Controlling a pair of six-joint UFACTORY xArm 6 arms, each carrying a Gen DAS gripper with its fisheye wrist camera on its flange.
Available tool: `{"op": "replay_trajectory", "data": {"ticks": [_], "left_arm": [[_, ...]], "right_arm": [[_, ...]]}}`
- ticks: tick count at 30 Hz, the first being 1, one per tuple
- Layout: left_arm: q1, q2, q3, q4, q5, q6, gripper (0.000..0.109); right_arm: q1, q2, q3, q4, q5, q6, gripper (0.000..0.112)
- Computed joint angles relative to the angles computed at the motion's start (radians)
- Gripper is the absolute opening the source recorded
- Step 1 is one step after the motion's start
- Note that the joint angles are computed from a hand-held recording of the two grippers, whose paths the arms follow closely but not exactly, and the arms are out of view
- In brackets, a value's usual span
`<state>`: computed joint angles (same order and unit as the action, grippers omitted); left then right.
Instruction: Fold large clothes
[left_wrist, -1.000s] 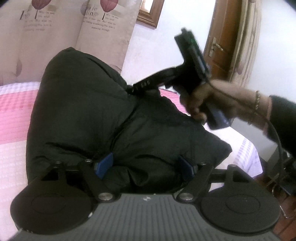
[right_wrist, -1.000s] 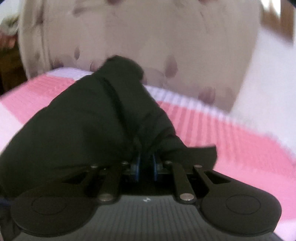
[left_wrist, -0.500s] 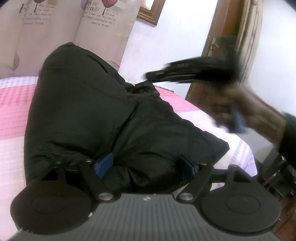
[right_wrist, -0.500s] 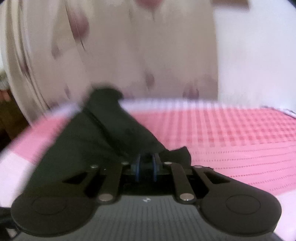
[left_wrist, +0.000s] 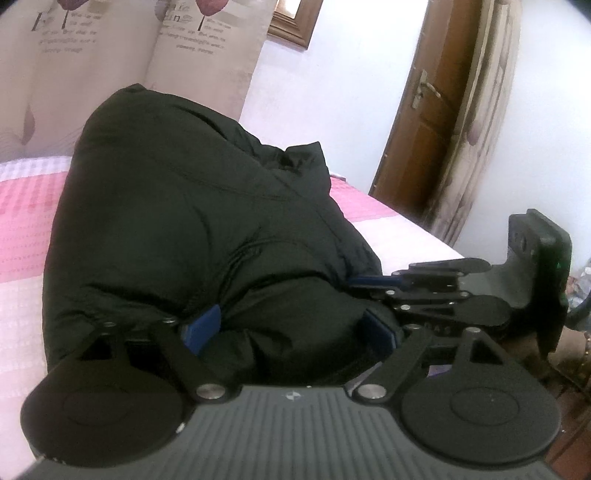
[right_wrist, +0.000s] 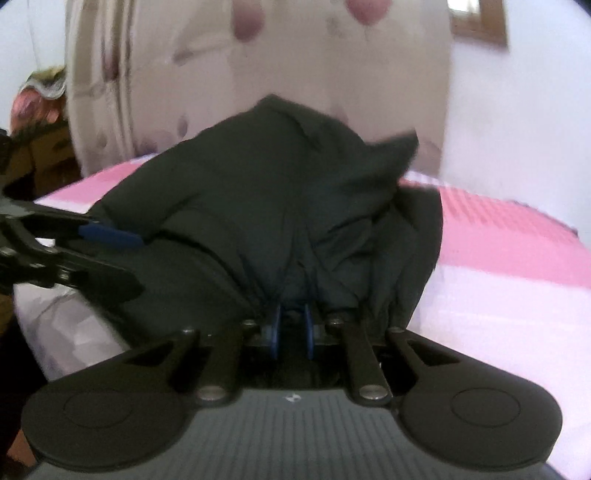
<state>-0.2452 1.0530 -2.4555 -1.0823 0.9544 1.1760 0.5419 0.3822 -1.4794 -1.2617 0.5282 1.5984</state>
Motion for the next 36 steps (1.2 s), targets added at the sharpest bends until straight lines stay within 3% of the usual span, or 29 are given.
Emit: {"op": "replay_trajectory", "data": {"ticks": [3, 6, 8, 9, 12, 13, 19, 22, 26, 36], "left_arm": [[-0.004, -0.02, 0.037, -0.004, -0.022, 0.033, 0.083], [-0.001, 0.033, -0.065, 0.044, 0.016, -0.048, 0.085], [-0.006, 0.028, -0.064, 0.06, 0.014, -0.06, 0.087], [-0.009, 0.023, -0.057, 0.066, 0.011, -0.063, 0.088], [-0.018, 0.013, -0.044, 0.082, 0.0, -0.068, 0.092], [-0.021, 0.007, -0.034, 0.086, -0.006, -0.066, 0.093], [-0.028, 0.005, -0.029, 0.104, -0.017, -0.066, 0.096], [-0.033, 0.003, -0.027, 0.11, -0.021, -0.065, 0.098], [-0.041, -0.024, 0.023, 0.106, -0.048, -0.032, 0.102], [-0.049, -0.039, 0.05, 0.121, -0.07, -0.021, 0.103]], "right_arm": [[0.006, 0.005, -0.004, -0.039, 0.027, 0.022, 0.012], [-0.027, -0.048, 0.047, -0.057, -0.055, 0.15, 0.013], [-0.017, -0.116, 0.095, -0.137, -0.011, 0.313, 0.015], [-0.005, -0.142, 0.114, -0.169, 0.023, 0.371, 0.023], [-0.02, -0.176, 0.142, -0.161, 0.019, 0.396, 0.069], [-0.022, -0.174, 0.142, -0.15, 0.025, 0.389, 0.075], [-0.069, -0.115, 0.114, -0.053, -0.079, 0.424, 0.077], [-0.097, -0.08, 0.089, -0.086, -0.141, 0.51, 0.089], [-0.12, -0.039, 0.061, -0.063, -0.199, 0.514, 0.095], [-0.181, 0.004, 0.025, -0.273, -0.315, 0.801, 0.101]]}}
